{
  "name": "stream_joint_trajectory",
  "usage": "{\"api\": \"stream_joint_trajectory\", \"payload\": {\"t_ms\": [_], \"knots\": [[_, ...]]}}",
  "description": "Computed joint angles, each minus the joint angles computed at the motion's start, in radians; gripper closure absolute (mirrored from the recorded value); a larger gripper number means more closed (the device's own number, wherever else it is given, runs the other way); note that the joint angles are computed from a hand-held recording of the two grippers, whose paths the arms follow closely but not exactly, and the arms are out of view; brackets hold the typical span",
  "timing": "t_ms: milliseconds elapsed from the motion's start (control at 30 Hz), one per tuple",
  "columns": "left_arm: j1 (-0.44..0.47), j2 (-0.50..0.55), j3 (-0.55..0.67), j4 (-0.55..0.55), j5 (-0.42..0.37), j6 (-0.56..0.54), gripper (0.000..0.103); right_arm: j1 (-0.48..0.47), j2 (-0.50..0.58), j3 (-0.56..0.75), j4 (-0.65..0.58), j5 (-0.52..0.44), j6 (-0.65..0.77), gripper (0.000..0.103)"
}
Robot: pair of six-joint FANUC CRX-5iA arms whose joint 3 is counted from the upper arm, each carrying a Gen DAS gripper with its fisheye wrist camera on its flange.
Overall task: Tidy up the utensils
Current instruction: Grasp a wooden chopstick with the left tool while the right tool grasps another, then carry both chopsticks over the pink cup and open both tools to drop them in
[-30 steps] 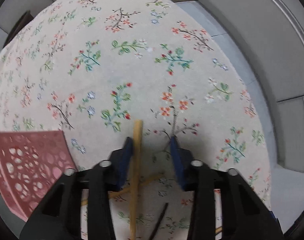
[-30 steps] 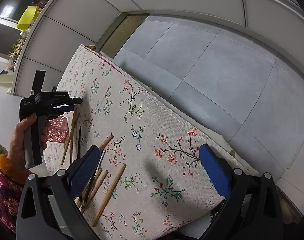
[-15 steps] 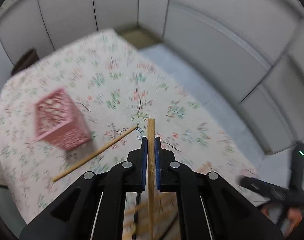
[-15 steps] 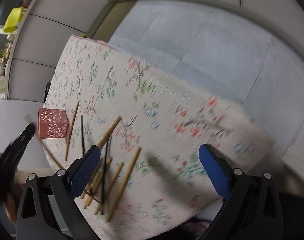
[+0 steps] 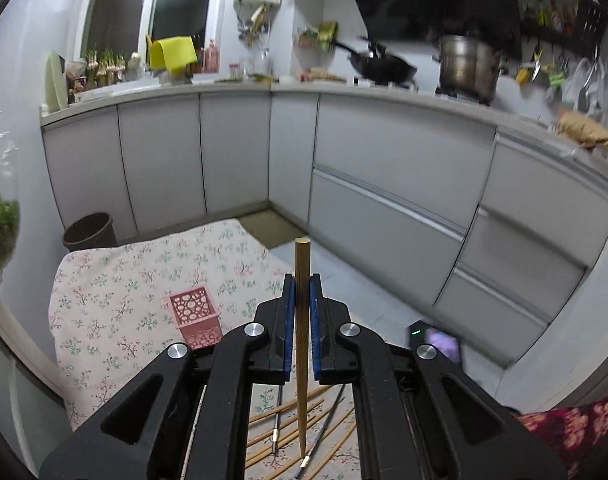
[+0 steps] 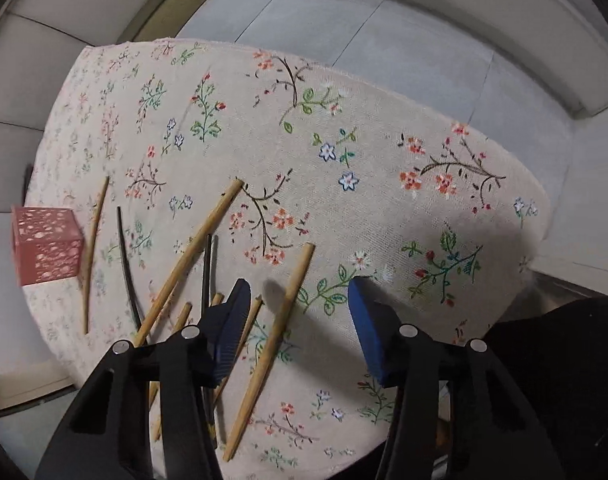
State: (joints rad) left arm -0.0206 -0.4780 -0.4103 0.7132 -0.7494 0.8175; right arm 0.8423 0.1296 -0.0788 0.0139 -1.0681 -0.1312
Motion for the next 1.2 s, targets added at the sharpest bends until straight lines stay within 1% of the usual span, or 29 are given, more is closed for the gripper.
{"api": "stream_joint_trajectory", "payload": {"t_ms": [33, 67, 100, 133, 200, 233, 267, 300, 333, 367, 400, 433, 567, 600, 667, 767, 800, 867, 933, 1000, 1133, 1200], "knots": [[0.009, -0.012, -0.009, 0.021, -0.001, -0.009, 0.097, 0.012, 0.021, 0.02, 0.024, -0.031, -0.02, 0.053], [0.02, -0.028, -0.017, 0.039, -0.004, -0.01, 0.097, 0.024, 0.039, 0.036, 0.046, -0.057, -0.038, 0.057], [0.021, -0.033, -0.041, 0.061, 0.017, -0.027, 0.097, 0.035, 0.054, 0.05, 0.068, -0.083, -0.048, 0.072], [0.028, -0.039, -0.042, 0.066, 0.011, -0.024, 0.097, 0.046, 0.062, 0.053, 0.083, -0.09, -0.057, 0.08], [0.043, -0.048, -0.046, 0.068, 0.0, -0.012, 0.097, 0.064, 0.06, 0.036, 0.118, -0.071, -0.066, 0.091], [0.044, -0.052, -0.048, 0.057, 0.003, 0.003, 0.097, 0.066, 0.054, 0.021, 0.125, -0.034, -0.059, 0.091], [0.051, -0.054, -0.05, 0.056, 0.0, 0.01, 0.097, 0.057, 0.018, -0.031, 0.121, 0.043, -0.053, 0.095], [0.06, -0.058, -0.055, 0.055, -0.003, 0.022, 0.097, 0.034, -0.024, -0.081, 0.064, 0.173, -0.029, 0.098], [0.072, -0.065, -0.062, 0.054, -0.006, 0.035, 0.097, 0.025, -0.044, -0.122, 0.038, 0.261, -0.016, 0.098], [0.082, -0.073, -0.069, 0.052, -0.009, 0.046, 0.097, 0.031, -0.066, -0.159, 0.065, 0.309, -0.04, 0.098], [0.096, -0.082, -0.08, 0.056, -0.012, 0.053, 0.097, 0.046, -0.097, -0.218, 0.13, 0.394, -0.089, 0.098], [0.115, -0.093, -0.088, 0.059, -0.022, 0.063, 0.097, 0.061, -0.121, -0.26, 0.202, 0.439, -0.129, 0.098], [0.157, -0.119, -0.105, 0.064, -0.042, 0.091, 0.097, 0.085, -0.193, -0.35, 0.419, 0.533, -0.226, 0.098], [0.16, -0.125, -0.108, 0.063, -0.041, 0.097, 0.097, 0.093, -0.215, -0.375, 0.501, 0.551, -0.267, 0.098], [0.158, -0.133, -0.109, 0.054, -0.027, 0.117, 0.097, 0.111, -0.253, -0.403, 0.645, 0.557, -0.323, 0.098], [0.151, -0.132, -0.099, 0.031, -0.016, 0.143, 0.097, 0.145, -0.3, -0.403, 0.766, 0.506, -0.319, 0.098], [0.145, -0.128, -0.092, 0.02, -0.012, 0.156, 0.097, 0.154, -0.293, -0.392, 0.803, 0.499, -0.332, 0.098], [0.14, -0.121, -0.083, 0.012, -0.005, 0.174, 0.097, 0.167, -0.31, -0.38, 0.848, 0.478, -0.323, 0.098], [0.133, -0.108, -0.071, -0.002, 0.003, 0.19, 0.097, 0.167, -0.34, -0.375, 0.86, 0.46, -0.291, 0.098], [0.122, -0.085, -0.049, -0.03, 0.014, 0.217, 0.097, 0.167, -0.344, -0.342, 0.853, 0.442, -0.239, 0.098], [0.113, -0.043, -0.014, -0.058, 0.046, 0.248, 0.097, 0.127, -0.325, -0.286, 0.888, 0.44, -0.202, 0.098], [0.109, -0.019, 0.007, -0.073, 0.066, 0.266, 0.097, 0.108, -0.312, -0.261, 0.918, 0.435, -0.206, 0.098]]}}
